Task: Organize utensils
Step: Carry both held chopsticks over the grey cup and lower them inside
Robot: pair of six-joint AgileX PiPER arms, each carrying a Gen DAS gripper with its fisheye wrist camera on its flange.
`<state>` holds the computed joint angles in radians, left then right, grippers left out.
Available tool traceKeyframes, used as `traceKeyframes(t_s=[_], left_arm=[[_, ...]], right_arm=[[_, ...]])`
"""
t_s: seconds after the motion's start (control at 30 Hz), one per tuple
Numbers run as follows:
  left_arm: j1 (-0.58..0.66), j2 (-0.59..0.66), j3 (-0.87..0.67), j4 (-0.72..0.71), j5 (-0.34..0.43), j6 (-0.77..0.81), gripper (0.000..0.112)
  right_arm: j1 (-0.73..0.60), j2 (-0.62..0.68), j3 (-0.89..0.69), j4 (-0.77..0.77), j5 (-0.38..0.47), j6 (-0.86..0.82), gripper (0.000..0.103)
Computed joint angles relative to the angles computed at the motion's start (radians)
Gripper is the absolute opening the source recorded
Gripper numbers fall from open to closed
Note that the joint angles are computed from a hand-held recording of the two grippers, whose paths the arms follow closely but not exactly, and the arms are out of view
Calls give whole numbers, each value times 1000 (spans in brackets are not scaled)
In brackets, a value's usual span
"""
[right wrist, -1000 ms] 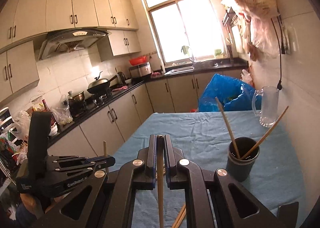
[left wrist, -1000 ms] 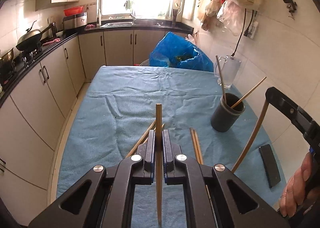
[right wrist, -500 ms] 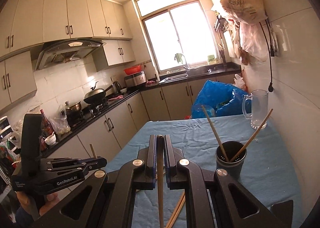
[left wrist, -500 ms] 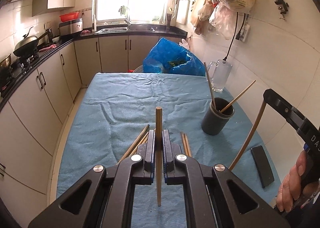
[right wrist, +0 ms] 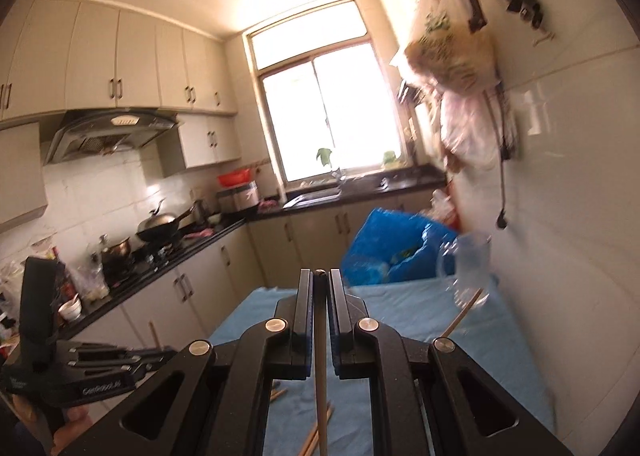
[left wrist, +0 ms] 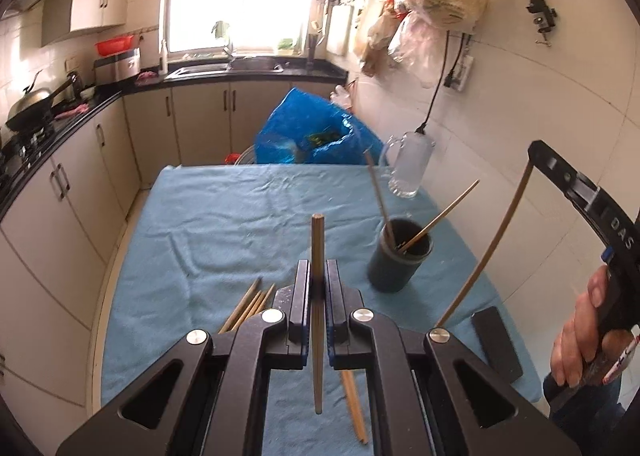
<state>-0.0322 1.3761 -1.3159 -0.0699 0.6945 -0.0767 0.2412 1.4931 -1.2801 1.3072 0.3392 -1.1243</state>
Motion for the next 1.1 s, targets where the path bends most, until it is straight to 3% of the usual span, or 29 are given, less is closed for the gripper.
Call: traceKeyframes(t_s=[0.3, 0.43, 0.67, 0.9, 1.0, 1.1], left_arm=[[-77, 165, -316, 9, 98, -23, 6], [-90, 258, -478, -17, 143, -19, 6], [-122, 494, -837, -4, 235, -61, 6], [-122, 746, -1245, -20, 373, -91, 6], [-121, 792, -1277, -28, 372, -96, 6], [-125, 780, -1181, -33, 298, -84, 6]], right_arm=[[-67, 90, -185, -106, 25, 132, 7], [-75, 136, -274, -154, -2, 188, 7], [-82, 245, -430, -273, -44, 303, 7], [-96, 380, -587, -412, 1, 452, 7], [-98, 417, -609, -430, 13, 468, 7], [-94, 448, -611, -435, 23, 459, 7]])
